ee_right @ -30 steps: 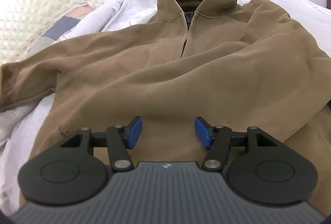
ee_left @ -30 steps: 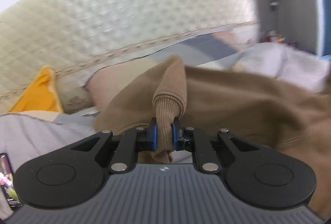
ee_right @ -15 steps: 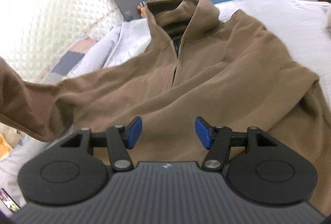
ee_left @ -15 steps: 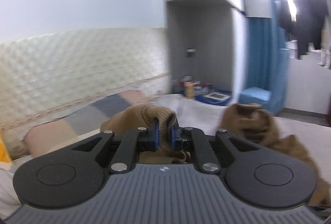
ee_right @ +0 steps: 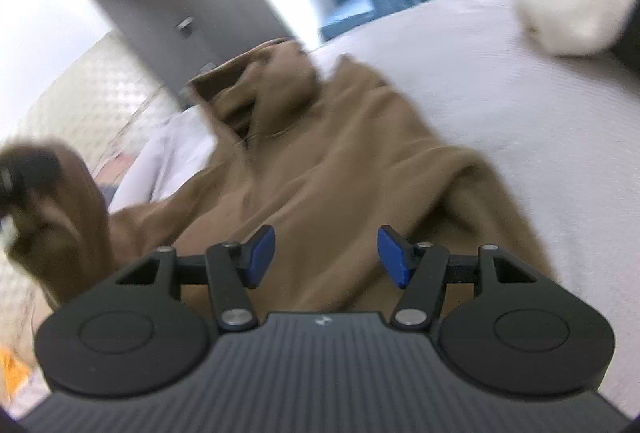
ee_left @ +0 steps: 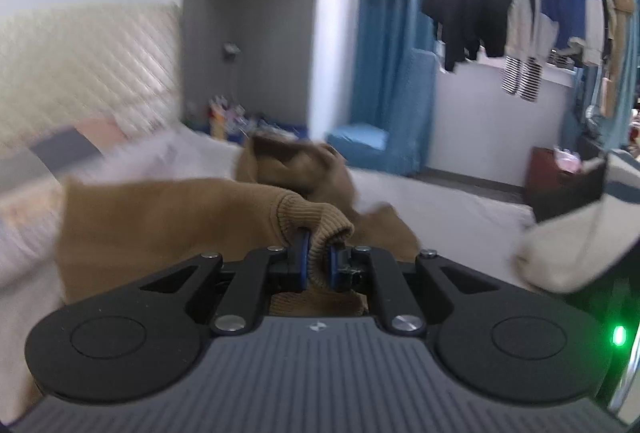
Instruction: Fold large clothes
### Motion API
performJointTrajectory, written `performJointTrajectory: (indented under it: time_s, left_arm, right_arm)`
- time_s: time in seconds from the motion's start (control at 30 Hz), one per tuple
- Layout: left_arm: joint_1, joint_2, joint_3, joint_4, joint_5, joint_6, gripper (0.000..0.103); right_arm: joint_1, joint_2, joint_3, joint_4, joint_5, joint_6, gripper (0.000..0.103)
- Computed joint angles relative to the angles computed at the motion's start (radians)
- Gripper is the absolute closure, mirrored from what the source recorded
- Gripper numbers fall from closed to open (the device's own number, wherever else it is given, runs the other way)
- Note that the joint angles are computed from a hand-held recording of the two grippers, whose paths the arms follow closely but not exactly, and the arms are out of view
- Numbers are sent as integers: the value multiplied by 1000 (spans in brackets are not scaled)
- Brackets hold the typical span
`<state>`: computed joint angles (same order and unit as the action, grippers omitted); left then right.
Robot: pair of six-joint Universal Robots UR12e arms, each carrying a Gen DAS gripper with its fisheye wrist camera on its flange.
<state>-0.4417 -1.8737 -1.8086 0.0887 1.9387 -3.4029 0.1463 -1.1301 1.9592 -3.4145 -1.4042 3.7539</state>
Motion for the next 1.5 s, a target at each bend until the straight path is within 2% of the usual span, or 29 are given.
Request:
performJointTrajectory:
  time_s: [0.13,0.27,0.33,0.37,0.4,0.47,0.5,0.67,0.73,0.8,0.93,1.03,1.1,1.2,1.3,1.37,1.43,1.5]
  left_arm:
    - [-9,-32,-9,-30,-94,-83,92]
    - [7,-64,-15,-39,-158,-80,91]
    - [29,-70,-19,-58,-224,-96,87]
    - [41,-69,-24,-69,-267,-113,79]
    - [55,-63,-34,-78,-315,-124,65]
    - [89,-52,-58,-78,-449,-119,47]
    - [103,-44,-73,-76,-481,-99,42]
    - [145,14,-141,-54,-520,9,40]
    - [169,42,-165,-49,-496,29,40]
    - [186,65,-183,-24,-412,67,40]
    - [223,56,-173,6,-206,136,40]
    - [272,22,-136,-8,-104,92,40]
    - [312,-3,-108,-25,-96,59,40]
    - [355,-50,-51,-83,-90,31,40]
    - [385,-100,-6,-85,-133,45,40]
    - [389,-132,30,-97,-138,87,40]
    - [387,-159,70,-125,-119,85,40]
    - [384,-193,117,-152,-66,82,40]
  right_arm:
    - [-35,11,6,-14,-6,80,42]
    - [-62,24,8,-23,20,152,43]
    - [-65,29,9,-41,31,163,43]
    - [-63,30,7,-42,29,158,43]
    - [-61,30,4,-43,28,152,42]
    - [-60,35,1,-62,37,148,42]
    - [-61,33,3,-63,48,145,42]
    - [-66,40,-7,-67,126,142,42]
    - [-63,44,-10,-85,168,141,42]
    - [-55,47,-17,-99,189,100,42]
    - [-24,45,-37,-47,153,-25,42]
    - [-1,50,-53,-6,91,-88,30]
    - [15,56,-71,37,42,-130,30]
    - [24,71,-87,60,19,-157,32]
    - [33,83,-108,95,13,-198,35]
    - [44,88,-121,115,-8,-242,55]
    - [53,93,-129,117,-19,-270,68]
    - [66,98,-137,107,-57,-306,73]
